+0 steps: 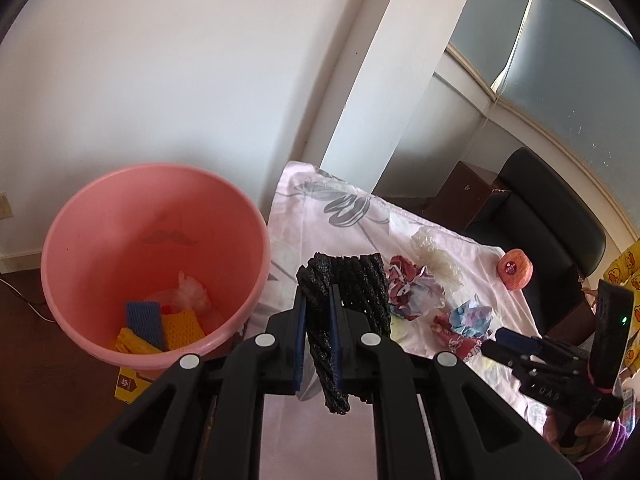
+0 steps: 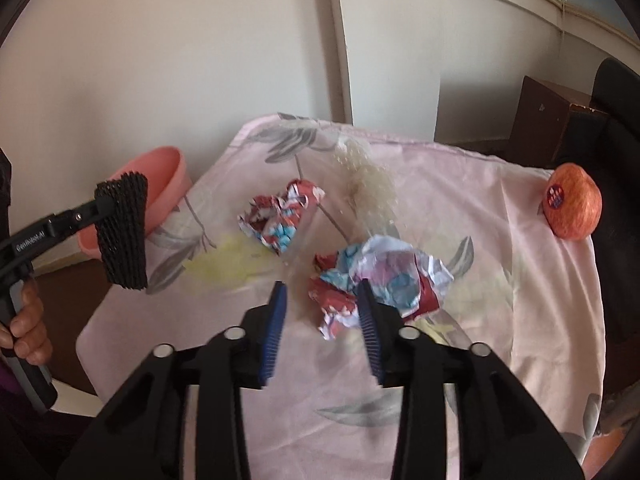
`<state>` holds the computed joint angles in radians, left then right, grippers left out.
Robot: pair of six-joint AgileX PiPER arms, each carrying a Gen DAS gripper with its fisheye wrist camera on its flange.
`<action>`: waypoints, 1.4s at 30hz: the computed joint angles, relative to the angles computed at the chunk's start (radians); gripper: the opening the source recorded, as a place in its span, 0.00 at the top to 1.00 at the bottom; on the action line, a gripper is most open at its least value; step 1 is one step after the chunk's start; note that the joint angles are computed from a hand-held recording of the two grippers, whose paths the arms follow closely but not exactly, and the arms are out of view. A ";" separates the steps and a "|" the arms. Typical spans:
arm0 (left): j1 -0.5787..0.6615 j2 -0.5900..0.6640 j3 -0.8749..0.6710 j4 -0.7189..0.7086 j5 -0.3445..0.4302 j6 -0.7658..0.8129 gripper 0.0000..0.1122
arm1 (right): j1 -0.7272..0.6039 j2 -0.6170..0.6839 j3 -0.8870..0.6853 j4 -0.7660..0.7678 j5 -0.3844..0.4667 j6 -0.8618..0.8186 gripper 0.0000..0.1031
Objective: Collect trash
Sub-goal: 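Grasp the crumpled foil wrapper with the right tool while the left tool holds the black net, then carry the black net and foil wrapper over the pink bucket with both tools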
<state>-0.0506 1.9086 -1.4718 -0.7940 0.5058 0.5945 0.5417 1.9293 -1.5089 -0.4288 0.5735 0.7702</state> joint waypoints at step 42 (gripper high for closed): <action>0.088 -0.068 0.069 0.030 -0.118 -0.061 0.92 | -0.035 0.313 -0.661 0.794 0.147 -0.745 0.90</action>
